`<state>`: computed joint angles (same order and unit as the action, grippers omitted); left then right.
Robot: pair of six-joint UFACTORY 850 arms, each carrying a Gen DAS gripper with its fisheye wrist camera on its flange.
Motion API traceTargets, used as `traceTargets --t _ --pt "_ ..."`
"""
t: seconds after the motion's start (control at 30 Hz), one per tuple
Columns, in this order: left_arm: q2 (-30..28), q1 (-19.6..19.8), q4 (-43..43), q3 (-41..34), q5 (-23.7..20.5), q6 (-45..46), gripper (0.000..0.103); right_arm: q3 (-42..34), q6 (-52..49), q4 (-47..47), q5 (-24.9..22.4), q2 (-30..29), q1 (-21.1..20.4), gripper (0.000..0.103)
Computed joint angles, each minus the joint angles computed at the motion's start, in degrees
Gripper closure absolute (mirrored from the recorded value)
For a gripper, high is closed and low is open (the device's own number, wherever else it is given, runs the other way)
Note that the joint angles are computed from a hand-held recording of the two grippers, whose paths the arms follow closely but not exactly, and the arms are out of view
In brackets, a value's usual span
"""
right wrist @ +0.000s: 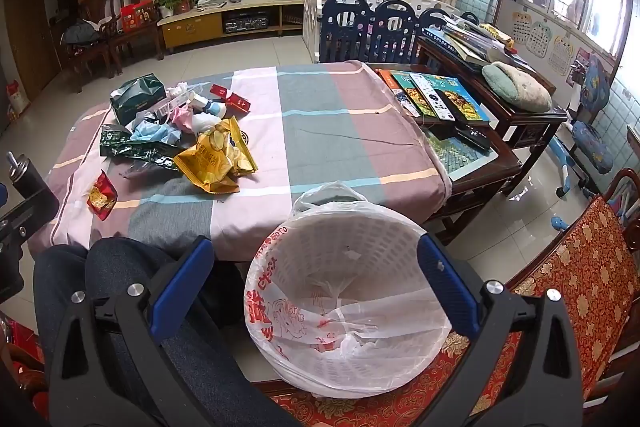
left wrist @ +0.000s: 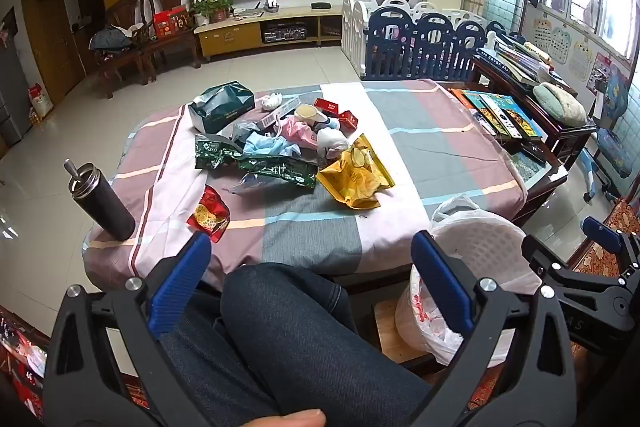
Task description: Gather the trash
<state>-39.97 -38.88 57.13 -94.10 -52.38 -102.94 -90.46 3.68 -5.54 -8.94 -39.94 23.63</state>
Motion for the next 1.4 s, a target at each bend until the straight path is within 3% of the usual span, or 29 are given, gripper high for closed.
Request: traceTargets --t 1.4 --pt "0.02 0.02 -0.18 0.0 0.06 0.09 0.003 -0.22 0.85 -0.72 -0.27 -0.29 0.21 0.003"
